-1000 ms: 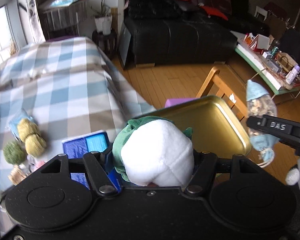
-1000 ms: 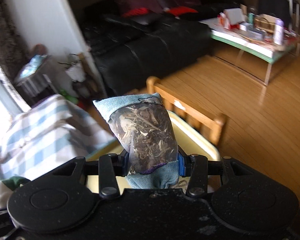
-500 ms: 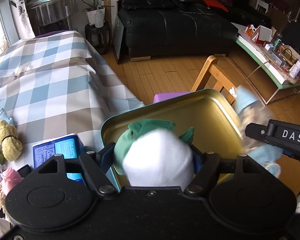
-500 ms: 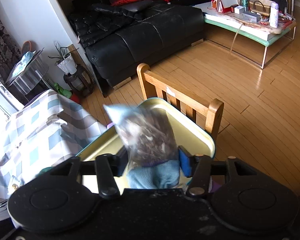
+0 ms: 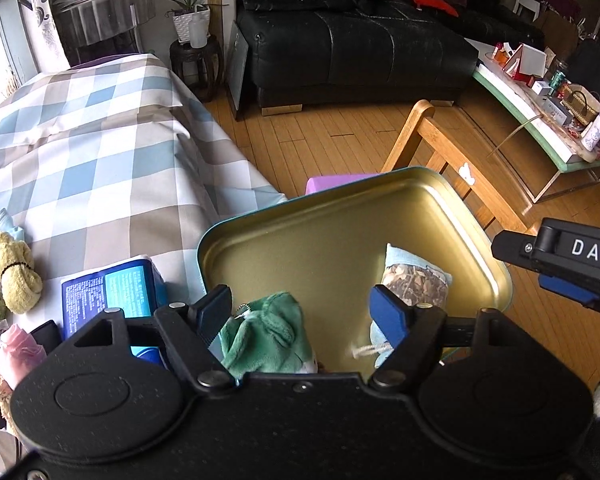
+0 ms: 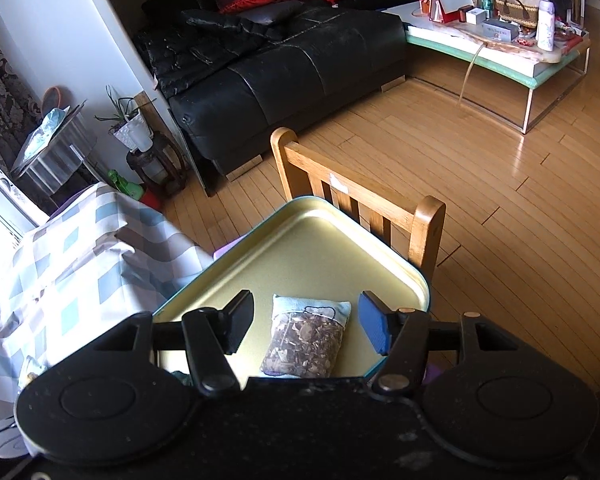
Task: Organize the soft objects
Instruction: 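Open the left tool over the tray while the right tool releases the sachet inside, then move the left tool to the green scrubber while the right tool reaches the pink pouch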
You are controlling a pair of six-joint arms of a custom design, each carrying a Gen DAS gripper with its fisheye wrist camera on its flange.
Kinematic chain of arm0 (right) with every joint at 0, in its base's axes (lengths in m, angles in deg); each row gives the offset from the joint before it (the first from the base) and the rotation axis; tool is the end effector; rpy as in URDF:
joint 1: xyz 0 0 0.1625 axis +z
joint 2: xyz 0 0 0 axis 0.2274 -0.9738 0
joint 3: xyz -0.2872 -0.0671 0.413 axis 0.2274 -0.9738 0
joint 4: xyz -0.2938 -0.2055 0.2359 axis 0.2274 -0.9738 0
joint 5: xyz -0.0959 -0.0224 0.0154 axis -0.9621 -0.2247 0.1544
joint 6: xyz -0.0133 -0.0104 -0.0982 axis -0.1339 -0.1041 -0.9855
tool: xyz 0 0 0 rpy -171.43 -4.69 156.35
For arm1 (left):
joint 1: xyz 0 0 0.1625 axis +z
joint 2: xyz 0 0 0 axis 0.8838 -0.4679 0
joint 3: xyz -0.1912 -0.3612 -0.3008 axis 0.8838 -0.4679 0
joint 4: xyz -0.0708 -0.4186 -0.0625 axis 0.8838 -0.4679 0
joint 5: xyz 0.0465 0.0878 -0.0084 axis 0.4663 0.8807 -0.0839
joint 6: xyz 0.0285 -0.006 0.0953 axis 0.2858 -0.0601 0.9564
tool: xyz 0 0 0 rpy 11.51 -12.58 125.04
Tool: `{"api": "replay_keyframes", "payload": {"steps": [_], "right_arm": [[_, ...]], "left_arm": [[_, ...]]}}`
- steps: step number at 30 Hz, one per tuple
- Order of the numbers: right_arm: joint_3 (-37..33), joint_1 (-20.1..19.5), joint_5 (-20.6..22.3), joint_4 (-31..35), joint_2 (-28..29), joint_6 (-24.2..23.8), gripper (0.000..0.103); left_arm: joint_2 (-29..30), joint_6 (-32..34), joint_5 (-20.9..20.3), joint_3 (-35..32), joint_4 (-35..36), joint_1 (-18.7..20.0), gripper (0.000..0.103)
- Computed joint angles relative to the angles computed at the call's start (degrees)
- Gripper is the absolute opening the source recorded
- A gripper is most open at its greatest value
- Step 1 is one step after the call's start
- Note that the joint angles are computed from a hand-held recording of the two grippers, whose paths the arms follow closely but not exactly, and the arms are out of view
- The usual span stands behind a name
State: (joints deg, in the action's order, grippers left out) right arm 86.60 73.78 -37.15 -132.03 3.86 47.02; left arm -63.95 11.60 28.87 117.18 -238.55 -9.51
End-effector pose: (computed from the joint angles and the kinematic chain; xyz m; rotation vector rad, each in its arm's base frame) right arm 0.0422 -0.6864 0.2437 -0.2601 -2.3217 1.0308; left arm -0.2944 -0.7208 -0.0143 0.4154 2.3945 -0.6288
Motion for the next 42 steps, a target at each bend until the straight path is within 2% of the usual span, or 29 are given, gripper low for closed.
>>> {"api": "replay_keyframes", "payload": {"steps": [8, 16, 22, 26, 38, 42], "right_arm": [[-0.11, 0.05, -1.1, 0.98, 0.05, 0.14, 0.06], [-0.05, 0.05, -2.69, 1.56, 0.11, 0.36, 0.06], [0.72, -0.01, -3.3, 1.04, -0.07, -0.48, 0.06], [1.58, -0.01, -3.12, -0.27, -0.42, -1.71, 0.061], [2.13, 0.98, -5.02, -1.45, 0.12, -3.19, 0.061], [2.04, 1.76, -6.01, -2.87, 1.25, -6.31, 0.062]], "left_arm": [[-1.41, -1.26, 0.49, 2.01, 0.45, -0.21, 0.072], [-4.79, -2.83, 1.01, 6.74, -1.04, -0.48, 0.072], [-7.8, -3.82, 3.59, 10.51, -3.26, -0.62, 0.072], [-9.44, -4.5, 4.9, 12.36, -4.43, -0.6, 0.072], [-12.84, -5.04, 4.61, 15.99, -7.73, 0.11, 0.072], [-13.45, -5.3, 4.69, 16.43, -8.57, 0.48, 0.072]]}}
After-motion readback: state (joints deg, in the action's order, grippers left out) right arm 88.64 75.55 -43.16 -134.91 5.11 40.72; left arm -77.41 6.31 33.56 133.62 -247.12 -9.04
